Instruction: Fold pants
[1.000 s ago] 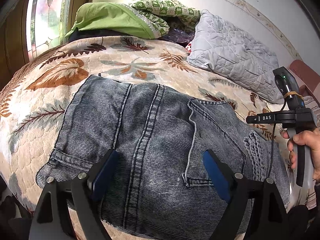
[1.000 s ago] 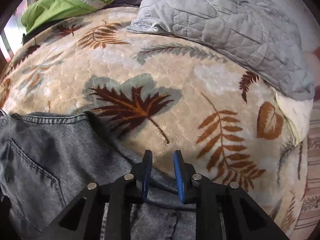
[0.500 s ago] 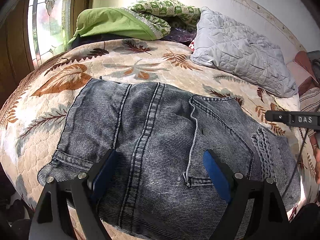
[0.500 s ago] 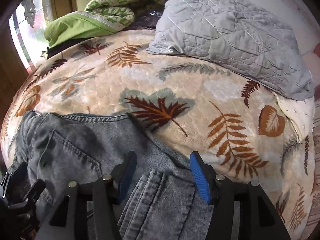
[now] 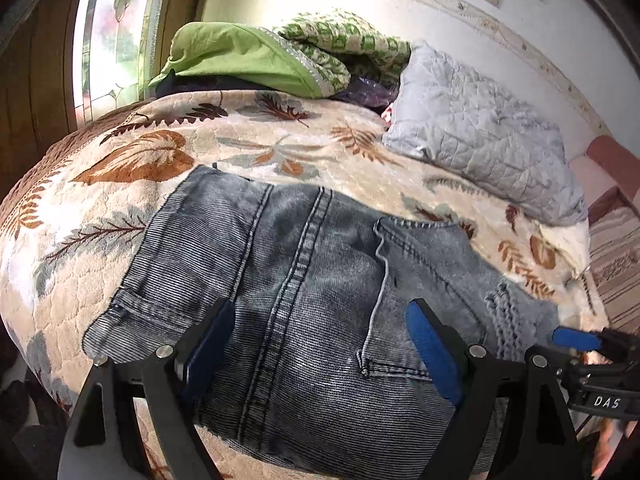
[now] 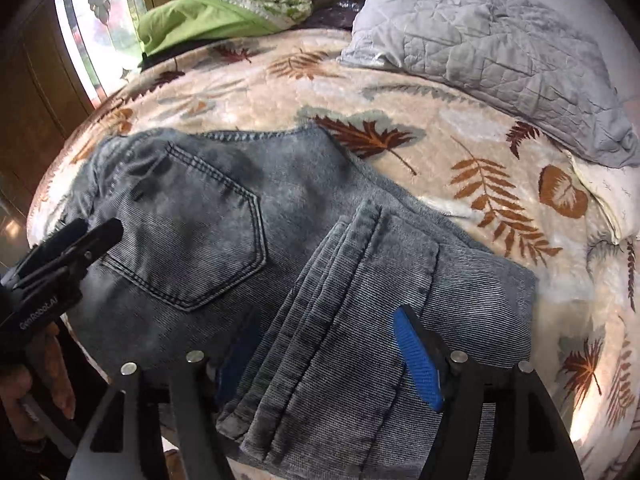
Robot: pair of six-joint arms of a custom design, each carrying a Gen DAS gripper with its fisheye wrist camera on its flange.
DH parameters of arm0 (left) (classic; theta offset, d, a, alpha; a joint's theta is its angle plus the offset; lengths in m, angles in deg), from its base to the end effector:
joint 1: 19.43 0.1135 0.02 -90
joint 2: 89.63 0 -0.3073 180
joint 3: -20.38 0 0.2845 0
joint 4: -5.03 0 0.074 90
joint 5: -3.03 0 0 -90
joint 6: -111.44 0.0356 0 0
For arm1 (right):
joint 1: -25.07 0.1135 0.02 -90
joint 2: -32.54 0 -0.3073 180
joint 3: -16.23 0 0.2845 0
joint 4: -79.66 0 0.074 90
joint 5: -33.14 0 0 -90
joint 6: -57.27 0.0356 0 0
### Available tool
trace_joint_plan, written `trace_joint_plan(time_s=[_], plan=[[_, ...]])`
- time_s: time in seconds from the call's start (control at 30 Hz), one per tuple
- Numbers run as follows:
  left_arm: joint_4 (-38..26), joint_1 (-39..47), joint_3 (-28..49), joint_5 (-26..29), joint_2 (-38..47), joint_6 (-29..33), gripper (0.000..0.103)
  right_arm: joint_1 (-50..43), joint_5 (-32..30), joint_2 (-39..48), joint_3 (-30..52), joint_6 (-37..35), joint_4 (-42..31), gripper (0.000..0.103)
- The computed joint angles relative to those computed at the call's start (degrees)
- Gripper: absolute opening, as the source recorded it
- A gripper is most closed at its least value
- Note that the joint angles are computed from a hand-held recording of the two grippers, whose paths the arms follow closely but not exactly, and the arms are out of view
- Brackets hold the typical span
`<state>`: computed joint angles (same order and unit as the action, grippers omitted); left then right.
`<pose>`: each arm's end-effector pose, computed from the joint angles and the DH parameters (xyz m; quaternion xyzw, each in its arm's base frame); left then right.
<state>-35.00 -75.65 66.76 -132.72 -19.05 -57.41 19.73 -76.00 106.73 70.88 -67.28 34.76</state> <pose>0.1437 -0.1689 0.1977 -0.2612 0.8637 -0.0451 0.4287 0.2508 -0.0117 0.2169 -0.2781 0.9213 0.0780 0.2604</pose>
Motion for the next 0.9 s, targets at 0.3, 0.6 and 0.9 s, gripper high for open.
trace_joint_plan(time_s=[0.3, 0.6, 0.9], plan=[[-12.8, -15.3, -10.9, -4.7, -23.1, -41.1, 0.088, -14.8, -15.6, -1.9, -6.7, -7.3, -2.3, 0.073], [8.9, -1.8, -21.2, 10.2, -28.5, -30.5, 0.088, -17.1, -20.4, 3.7, -5.9, -9.2, -2.3, 0.073], [4.4, 4.2, -16.9, 13.3, -23.7, -25.2, 0.032, -19.2, -22.6, 5.3, -4.5, -9.7, -4.9, 0.073]])
